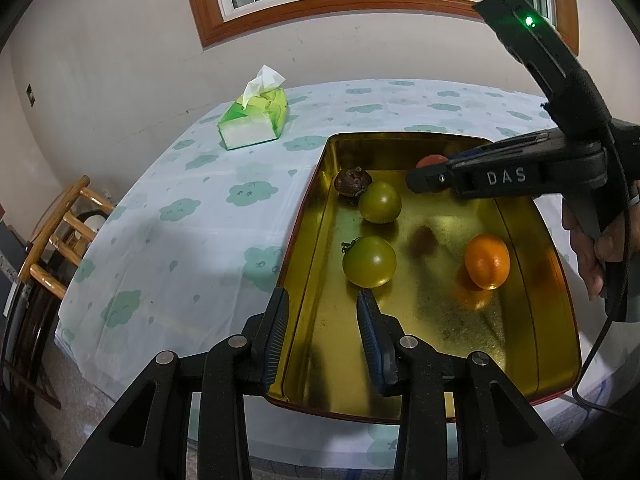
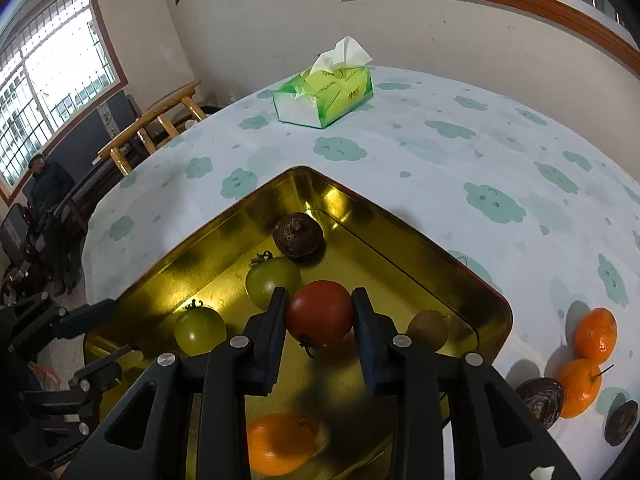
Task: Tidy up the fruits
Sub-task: 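Lower the red tomato into the gold tin and open right gripper, then grasp a dark passion fruit with left gripper while right grasps another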
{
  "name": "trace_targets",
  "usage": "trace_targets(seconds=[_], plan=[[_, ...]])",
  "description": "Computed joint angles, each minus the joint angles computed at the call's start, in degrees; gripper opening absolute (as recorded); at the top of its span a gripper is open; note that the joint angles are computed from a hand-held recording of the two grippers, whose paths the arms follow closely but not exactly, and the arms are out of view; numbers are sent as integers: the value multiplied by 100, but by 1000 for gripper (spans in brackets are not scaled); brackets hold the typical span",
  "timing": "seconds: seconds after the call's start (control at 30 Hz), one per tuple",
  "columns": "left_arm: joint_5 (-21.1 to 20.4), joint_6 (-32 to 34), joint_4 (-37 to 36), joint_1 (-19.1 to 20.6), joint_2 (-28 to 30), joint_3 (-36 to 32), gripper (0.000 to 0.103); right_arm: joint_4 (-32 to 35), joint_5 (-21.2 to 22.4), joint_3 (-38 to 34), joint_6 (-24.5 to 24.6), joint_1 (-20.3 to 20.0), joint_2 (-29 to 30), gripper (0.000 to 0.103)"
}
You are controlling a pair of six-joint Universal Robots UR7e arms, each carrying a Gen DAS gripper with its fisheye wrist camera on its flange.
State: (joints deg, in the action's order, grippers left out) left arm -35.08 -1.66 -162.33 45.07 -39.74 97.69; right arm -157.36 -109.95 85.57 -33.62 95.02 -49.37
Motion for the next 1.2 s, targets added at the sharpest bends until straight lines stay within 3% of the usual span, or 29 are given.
trace_targets(seconds=[0.1,0.3,0.6,0.8,0.97,1.07,1.2], plan=[[2,-25,52,0,5,-13,37,-103,246,41,59,-31,-44,31],[0,-19,90,16,18,-35,37,-435,988,195,317,-134,-255,41],[141,62,59,-34,50,-50,38,-955,1366,984,245,-239,-931,42],[327,267,-127,-151,112,-58,51,-1610,905,1884,-75,-411,-1611,45],[356,500,-199,-240,188,-157,53,-2249,273,2470,-351,-703,-2124,48],[268,721,-225,-312,253,-253,53,-2614,-168,2614,-422,-955,-2292,49],[-86,1281,-280,-451,418,-520,54,-2793,-323,2685,-237,-1316,-2508,49]])
